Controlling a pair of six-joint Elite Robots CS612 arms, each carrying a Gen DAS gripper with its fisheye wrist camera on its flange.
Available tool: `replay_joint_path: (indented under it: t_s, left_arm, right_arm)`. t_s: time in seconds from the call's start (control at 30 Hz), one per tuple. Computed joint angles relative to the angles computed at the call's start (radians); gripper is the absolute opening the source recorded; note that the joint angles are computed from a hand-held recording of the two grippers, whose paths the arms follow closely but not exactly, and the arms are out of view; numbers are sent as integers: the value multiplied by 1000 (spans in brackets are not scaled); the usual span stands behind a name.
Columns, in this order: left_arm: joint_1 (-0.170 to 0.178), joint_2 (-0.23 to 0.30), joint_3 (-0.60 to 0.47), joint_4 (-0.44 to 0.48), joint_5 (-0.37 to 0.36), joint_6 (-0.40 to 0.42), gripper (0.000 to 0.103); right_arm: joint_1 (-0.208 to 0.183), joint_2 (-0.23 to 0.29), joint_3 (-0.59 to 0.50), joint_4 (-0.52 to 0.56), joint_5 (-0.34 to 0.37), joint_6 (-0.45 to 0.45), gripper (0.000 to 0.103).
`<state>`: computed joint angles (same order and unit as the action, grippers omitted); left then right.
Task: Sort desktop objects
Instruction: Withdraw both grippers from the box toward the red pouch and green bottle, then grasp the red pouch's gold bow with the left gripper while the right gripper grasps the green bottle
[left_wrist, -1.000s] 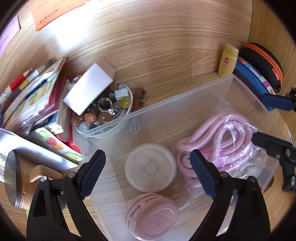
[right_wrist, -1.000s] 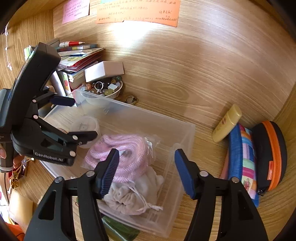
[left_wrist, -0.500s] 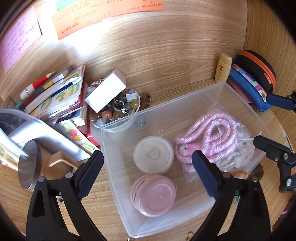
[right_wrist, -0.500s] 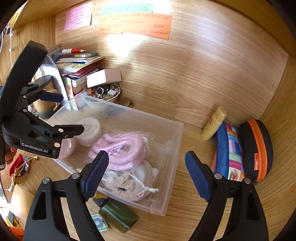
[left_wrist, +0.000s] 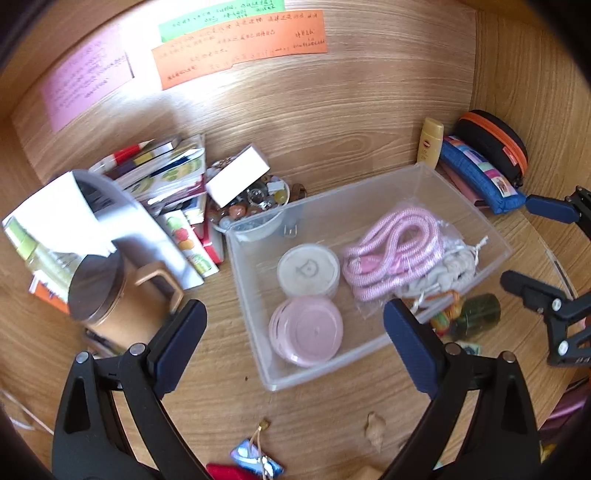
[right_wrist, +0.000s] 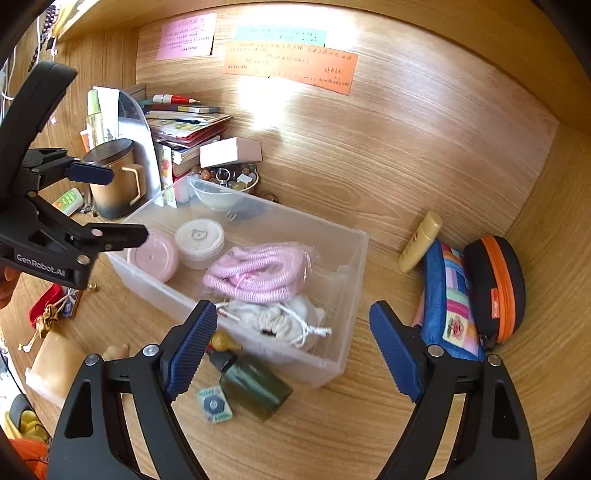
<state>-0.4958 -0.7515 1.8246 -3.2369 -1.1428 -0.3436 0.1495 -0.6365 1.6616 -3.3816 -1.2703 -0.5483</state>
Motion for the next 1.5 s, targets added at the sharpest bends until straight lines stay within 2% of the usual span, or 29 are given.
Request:
replay_joint_path:
  t_s: [0.2,0.43,0.6,0.83,1.03,1.1,1.2,1.33,1.5]
  left_arm:
    - [-15,-16,49,-26,20,-20,98]
    - [-35,-34,125,-72,75,-41,98]
    - [-30,-45,183,-60,91,-113,100]
    - [-14,-44,245,-63,38,-214,100]
    - [-15,-22,262,-88,-26,-214,100]
    - [-13,-17,259,-78,-55,-201,100]
    - [-16,-8,253,-45,-58,-197,100]
    - [2,7,248,-49,-137,-212,100]
    - [5,16,254,-79,-144,-225,100]
  right_arm:
    - [-13,-11,42,-41,-9,14,83]
    - [-29,-24,92,-78,0,31,85]
    - [-31,-20,108,-91,-7,43,87]
    - [-11,3,95,-84,-51,56,87]
    - [13,25,69,-40,-106,49,87]
    - [20,31,62,-35,-129,41,87]
    - [24,36,51,-18,-137,39,87]
    - [32,49,30,0,-166,59,87]
    - [37,63,3,44,-170,98,87]
